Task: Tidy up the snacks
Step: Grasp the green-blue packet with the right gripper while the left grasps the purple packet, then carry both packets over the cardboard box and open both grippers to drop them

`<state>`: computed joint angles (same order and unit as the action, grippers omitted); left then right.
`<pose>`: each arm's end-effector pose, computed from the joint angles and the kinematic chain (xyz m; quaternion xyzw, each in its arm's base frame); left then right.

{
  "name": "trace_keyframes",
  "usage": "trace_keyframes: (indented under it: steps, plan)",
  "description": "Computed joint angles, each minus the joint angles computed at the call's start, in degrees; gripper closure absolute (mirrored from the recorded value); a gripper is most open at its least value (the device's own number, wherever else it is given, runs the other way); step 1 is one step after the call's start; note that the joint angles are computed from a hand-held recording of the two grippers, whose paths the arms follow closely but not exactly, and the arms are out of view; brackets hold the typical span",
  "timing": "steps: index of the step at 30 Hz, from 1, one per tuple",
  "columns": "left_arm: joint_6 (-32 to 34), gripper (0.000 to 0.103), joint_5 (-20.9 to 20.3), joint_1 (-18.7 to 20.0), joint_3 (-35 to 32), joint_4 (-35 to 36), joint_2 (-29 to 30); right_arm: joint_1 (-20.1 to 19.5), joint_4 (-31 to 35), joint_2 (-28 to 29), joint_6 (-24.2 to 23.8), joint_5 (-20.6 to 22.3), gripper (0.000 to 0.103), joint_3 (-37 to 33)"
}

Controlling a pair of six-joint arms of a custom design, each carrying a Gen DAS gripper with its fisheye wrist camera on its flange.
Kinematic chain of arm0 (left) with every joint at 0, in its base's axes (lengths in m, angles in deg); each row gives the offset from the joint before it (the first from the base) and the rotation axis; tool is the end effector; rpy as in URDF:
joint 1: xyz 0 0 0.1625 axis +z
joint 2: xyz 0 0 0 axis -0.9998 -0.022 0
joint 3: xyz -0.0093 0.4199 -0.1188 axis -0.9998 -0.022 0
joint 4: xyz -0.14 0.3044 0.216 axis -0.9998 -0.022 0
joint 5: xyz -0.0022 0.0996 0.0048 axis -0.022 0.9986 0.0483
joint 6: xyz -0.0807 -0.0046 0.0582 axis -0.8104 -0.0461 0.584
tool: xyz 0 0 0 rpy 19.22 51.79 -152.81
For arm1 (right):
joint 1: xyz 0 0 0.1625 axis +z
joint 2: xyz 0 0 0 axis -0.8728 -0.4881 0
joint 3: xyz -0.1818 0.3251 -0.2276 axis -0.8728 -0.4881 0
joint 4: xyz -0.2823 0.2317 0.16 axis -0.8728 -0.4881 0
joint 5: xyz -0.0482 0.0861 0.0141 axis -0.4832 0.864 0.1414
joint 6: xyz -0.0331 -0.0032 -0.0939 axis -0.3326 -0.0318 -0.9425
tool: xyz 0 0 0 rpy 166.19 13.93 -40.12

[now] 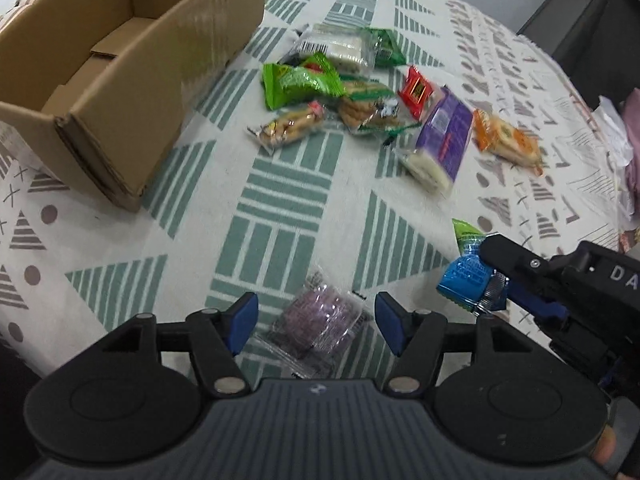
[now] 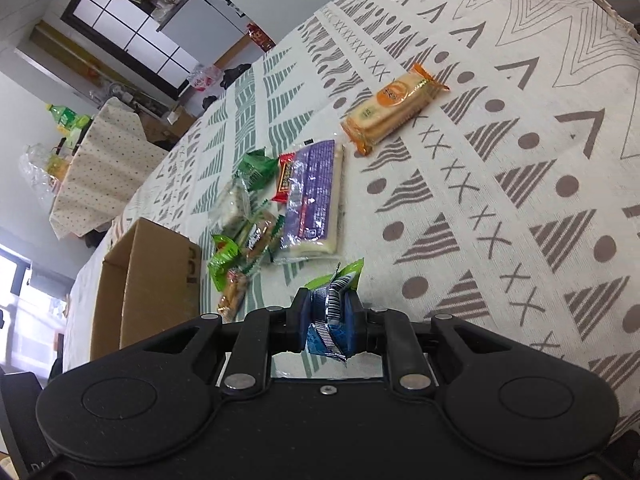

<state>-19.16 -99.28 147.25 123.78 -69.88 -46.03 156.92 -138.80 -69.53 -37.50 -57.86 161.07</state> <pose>-0.2374 -0.7280 0.0301 0.2637 0.9360 -0.0228 0.2320 0.1344 -0.6027 0.1264 -0.3374 -0.7769 0.5110 0.1466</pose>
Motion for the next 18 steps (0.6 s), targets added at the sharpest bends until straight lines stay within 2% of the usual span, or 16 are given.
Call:
trace_keyframes:
  steps: [6,8,10,13,18]
  plan:
    - [-0.7,0.041,0.4,0.2,0.4,-0.7,0.7,-0.1,0.7,-0.4,0.7,0.3,0.085,0.7]
    - [-1.1,0.047,0.3,0.3,0.2,-0.3,0.8,-0.1,1.2,-0.5,0.8,0.3,0.085,0.7]
    - [-1.0,0.065,-0.1,0.3,-0.6,0.6,0.9,-0.1,1.4,-0.4,0.6,0.3,0.085,0.6]
    - [-1.7,0.070,-0.9,0.5,-2.0,1.8,1.2,0.0,1.1,-0.1,0.1,0.6,0.085,0.3]
    - [-1.9,0.071,-0.4,0.6,-3.0,0.3,1.1,0.1,0.1,0.3,-1.7,1.7,0.085,-0.5]
